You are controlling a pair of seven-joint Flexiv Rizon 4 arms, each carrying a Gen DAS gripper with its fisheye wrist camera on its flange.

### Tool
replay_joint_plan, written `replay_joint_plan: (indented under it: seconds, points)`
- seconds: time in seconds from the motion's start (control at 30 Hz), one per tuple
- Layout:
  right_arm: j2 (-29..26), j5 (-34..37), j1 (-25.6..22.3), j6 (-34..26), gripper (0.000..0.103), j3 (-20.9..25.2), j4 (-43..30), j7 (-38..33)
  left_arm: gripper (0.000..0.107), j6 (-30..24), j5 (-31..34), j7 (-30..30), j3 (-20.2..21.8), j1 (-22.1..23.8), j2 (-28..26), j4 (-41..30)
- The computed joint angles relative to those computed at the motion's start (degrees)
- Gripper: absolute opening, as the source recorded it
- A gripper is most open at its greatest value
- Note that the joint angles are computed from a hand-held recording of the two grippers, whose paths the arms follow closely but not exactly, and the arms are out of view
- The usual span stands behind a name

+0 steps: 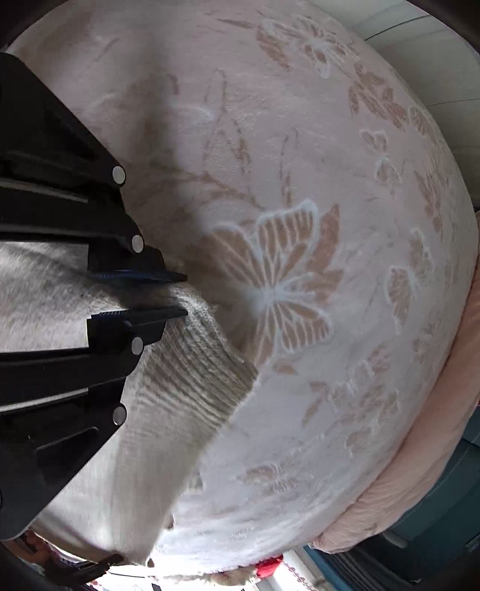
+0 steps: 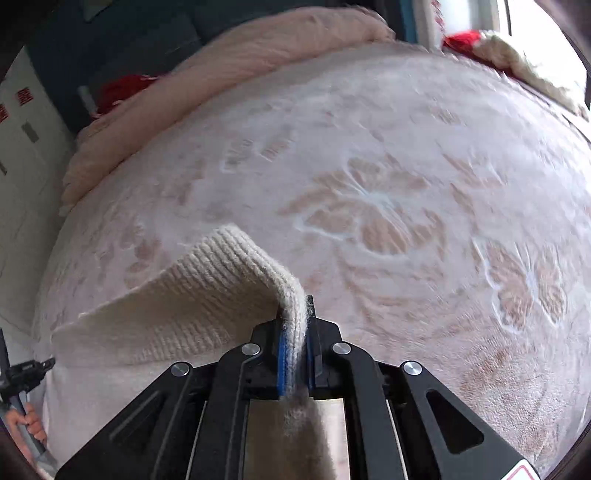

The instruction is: Fold small clothes

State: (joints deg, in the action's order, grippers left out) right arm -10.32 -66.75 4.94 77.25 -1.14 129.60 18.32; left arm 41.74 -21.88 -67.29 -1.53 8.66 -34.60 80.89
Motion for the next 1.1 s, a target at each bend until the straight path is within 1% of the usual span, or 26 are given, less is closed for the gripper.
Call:
replay_joint_plan:
  seconds: [0.03, 0.07, 0.13, 0.17, 0.2, 0.23, 0.27, 0.33, 0.37, 0.43, 0.47, 0.5, 0.57, 0.6, 0.63, 0.67, 0.7, 0.77, 0.87, 0.9, 0.93, 0.97, 1.0, 1.03, 1.07, 1.1]
  points:
    - [-1.9, 3.1, 0.1, 3.8, 0.006, -1.1, 0.7, -1.6, 0.012, 1.1, 0.8, 0.3, 0.2, -0.5, -0.4, 0.0]
    - [-2.2, 3.1, -0.5, 5.3, 0.006, -0.9, 0.9, -1.3, 0.013, 3.1, 2.7, 0.3, 0.9, -1.7, -0.2, 0.5]
    - [-0.1, 2.1, 2.4, 5.4, 0.019, -3.3, 1.0, -0.1, 0.016, 3.3, 5.1, -0.7, 1.8, -3.0, 0.3, -0.1]
    - [1.5, 1.0, 3.8, 3.7, 0.019, -3.8, 0.9, 1.2, 0.016, 2.2, 4.6, -0.7, 1.3, -2.7, 1.1, 0.0]
    - [3.8, -1.4, 4.3, -0.5, 0.022, -2.5, 0.9, 2.8, 0.016, 2.0, 4.5, -0.6, -0.6, -1.1, 1.9, 0.7]
    - [6.2, -3.7, 5.0, -4.4, 0.024, -0.9, 0.9, 3.2, 0.016, 2.5, 0.9, 1.8, -0.6, -0.8, 4.2, 3.2]
    - [8.0, -6.2, 5.0, -6.0, 0.024, 0.8, 1.0, 3.3, 0.017, 4.2, -1.6, 4.5, -1.7, 0.3, 6.7, 6.6]
    - [9.7, -7.6, 6.2, -6.3, 0.026, 4.1, 1.1, 2.7, 0.017, 6.9, -7.3, 11.4, -3.2, 1.8, 13.1, 14.4]
    - [9.9, -8.6, 6.7, -4.9, 0.026, 5.0, 1.3, 2.5, 0.02, 7.1, -10.3, 14.3, -3.3, 2.0, 15.9, 17.7]
    - [7.8, -10.5, 8.8, -2.7, 0.026, 7.3, 0.6, 4.7, 0.031, 4.7, -17.1, 20.5, -3.2, 2.3, 21.7, 24.8]
    - [6.3, -10.3, 10.2, -2.4, 0.026, 8.0, 0.1, 4.9, 0.04, 3.9, -18.6, 21.9, -2.3, 1.7, 23.9, 27.9]
    - [4.0, -9.4, 12.2, -2.6, 0.026, 8.5, -0.5, 4.0, 0.043, 3.7, -19.0, 22.6, -1.5, 0.9, 24.9, 29.7]
    - [-0.6, -5.0, 15.6, -3.7, 0.027, 9.0, -1.3, 0.5, 0.043, 5.0, -16.0, 22.8, 0.6, -1.3, 25.8, 33.6]
    - [-2.2, -4.9, 18.1, -5.1, 0.027, 7.9, -1.3, 1.0, 0.043, 6.3, -13.9, 22.1, 1.5, -2.2, 25.4, 34.8]
    - [-2.2, -6.1, 19.1, -8.0, 0.028, 8.2, -1.5, 2.6, 0.043, 8.0, -14.1, 22.4, 2.5, -3.3, 25.0, 36.1]
    - [-1.5, -3.6, 20.3, -9.7, 0.029, 8.5, -1.7, 1.1, 0.043, 10.5, -18.2, 25.4, 1.6, -2.9, 25.8, 38.3]
    - [-1.0, -1.9, 20.5, -9.3, 0.029, 8.9, -1.9, 0.6, 0.043, 11.1, -18.9, 26.4, 1.8, -3.2, 26.2, 38.7]
    - [-0.1, -7.3, 20.5, -2.7, 0.029, 6.2, -2.3, 5.9, 0.043, 9.1, -17.4, 24.8, 2.5, -3.2, 26.0, 37.3]
    - [-1.7, -10.7, 19.0, -5.3, 0.029, 8.9, -6.8, 6.2, 0.043, 7.9, -17.8, 23.7, 2.9, -3.2, 25.5, 36.6]
    - [-3.4, -10.1, 18.2, -4.7, 0.031, 9.6, -8.3, 4.9, 0.043, 8.5, -18.0, 23.8, 2.9, -3.3, 25.5, 37.0]
    - [-5.8, -6.3, 17.0, -3.8, 0.034, 11.1, -9.7, 0.8, 0.043, 9.3, -18.0, 24.0, 2.8, -3.6, 25.6, 37.4]
    - [-8.9, 1.1, 17.1, -3.7, 0.034, 12.4, -11.0, -6.3, 0.043, 10.5, -17.7, 24.5, 2.7, -3.9, 25.6, 37.7]
    - [-11.0, 4.8, 18.8, -5.0, 0.035, 11.9, -11.4, -10.5, 0.043, 10.9, -17.3, 24.8, 2.7, -4.0, 25.9, 38.0]
    - [-11.6, 4.9, 19.5, -8.6, 0.035, 12.7, -12.4, -12.7, 0.043, 10.9, -17.0, 25.2, 2.9, -4.0, 26.1, 38.4]
    - [-10.7, 5.3, 21.6, -11.2, 0.036, 11.9, -12.6, -14.2, 0.043, 10.8, -16.9, 25.6, 2.9, -4.0, 26.1, 38.4]
    - [-10.0, 9.3, 23.6, -12.8, 0.037, 11.3, -13.3, -17.0, 0.043, 9.9, -17.0, 25.9, 3.1, -3.7, 26.3, 38.3]
